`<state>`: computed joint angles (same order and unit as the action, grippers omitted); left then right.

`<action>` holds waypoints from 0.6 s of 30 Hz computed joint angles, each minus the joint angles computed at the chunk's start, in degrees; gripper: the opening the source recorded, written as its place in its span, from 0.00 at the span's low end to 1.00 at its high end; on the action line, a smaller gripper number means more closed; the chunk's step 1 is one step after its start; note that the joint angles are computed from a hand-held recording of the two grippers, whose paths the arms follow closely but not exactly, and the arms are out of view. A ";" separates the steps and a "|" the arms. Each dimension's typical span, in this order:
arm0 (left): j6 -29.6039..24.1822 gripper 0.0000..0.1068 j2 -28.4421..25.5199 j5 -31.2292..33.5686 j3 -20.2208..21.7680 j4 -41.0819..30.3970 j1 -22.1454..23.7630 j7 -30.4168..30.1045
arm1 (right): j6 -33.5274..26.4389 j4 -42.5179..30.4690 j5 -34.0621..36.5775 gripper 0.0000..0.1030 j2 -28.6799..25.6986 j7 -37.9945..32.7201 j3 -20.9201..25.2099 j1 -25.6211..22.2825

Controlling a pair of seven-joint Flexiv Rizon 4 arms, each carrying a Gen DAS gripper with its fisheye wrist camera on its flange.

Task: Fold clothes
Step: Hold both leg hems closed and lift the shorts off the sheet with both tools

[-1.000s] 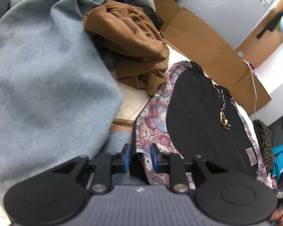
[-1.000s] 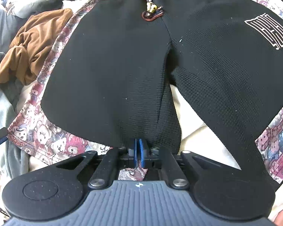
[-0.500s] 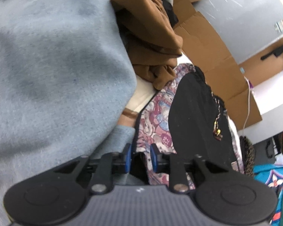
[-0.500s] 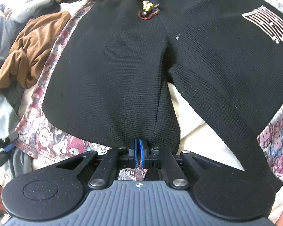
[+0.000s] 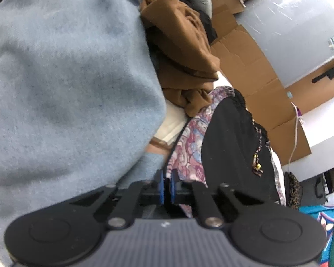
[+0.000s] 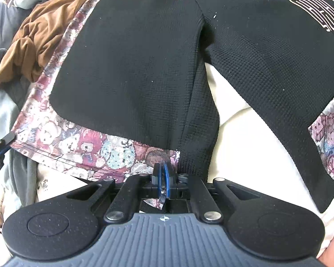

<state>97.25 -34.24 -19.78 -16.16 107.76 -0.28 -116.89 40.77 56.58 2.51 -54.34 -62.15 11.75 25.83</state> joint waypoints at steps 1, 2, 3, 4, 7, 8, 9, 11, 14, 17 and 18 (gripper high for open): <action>-1.32 0.05 0.52 0.14 1.67 -0.29 -1.21 0.22 | -0.73 -0.50 -0.21 0.09 -0.13 0.10 -0.07 0.16; -2.06 0.05 0.95 0.19 2.43 -0.40 -1.74 0.48 | -1.54 -0.99 -0.41 0.09 -0.23 0.17 -0.14 0.32; -2.56 0.05 1.35 0.20 2.87 -0.42 -2.02 0.78 | -2.62 -1.68 -0.59 0.09 -0.42 0.36 -0.20 0.49; -2.77 0.05 1.68 0.15 3.02 -0.42 -2.11 1.09 | -3.83 -2.58 -0.87 0.09 -0.67 0.17 -0.24 0.69; -3.49 0.05 2.50 0.03 3.78 -0.77 -2.65 2.05 | -5.75 -4.59 -1.17 0.07 -1.19 -2.30 0.09 0.96; -3.73 0.05 2.72 -0.09 3.97 -0.92 -2.83 2.29 | -5.68 -4.83 -1.06 0.07 -1.18 -3.51 0.28 0.97; -3.97 0.05 2.90 -0.29 3.81 -1.15 -2.77 2.59 | -5.79 -5.17 -1.02 0.07 -1.23 -4.29 0.28 1.07; -3.98 0.05 3.19 -0.67 2.72 -1.31 -2.14 3.45 | -6.03 -5.98 -0.87 0.07 -1.38 -5.12 0.12 1.33; -4.47 0.05 3.40 -1.18 2.46 -2.20 -2.31 4.34 | -6.17 -6.69 -0.85 0.07 -1.32 -5.84 -0.26 1.65; -4.29 0.05 3.22 -2.11 0.77 -2.88 -1.61 5.09 | -5.67 -7.24 -0.70 0.19 -1.19 -7.35 -0.21 1.76; -4.59 0.05 3.08 -2.30 0.13 -3.27 -1.40 5.54 | -4.67 -6.99 -0.32 0.24 -0.90 -8.18 0.07 1.62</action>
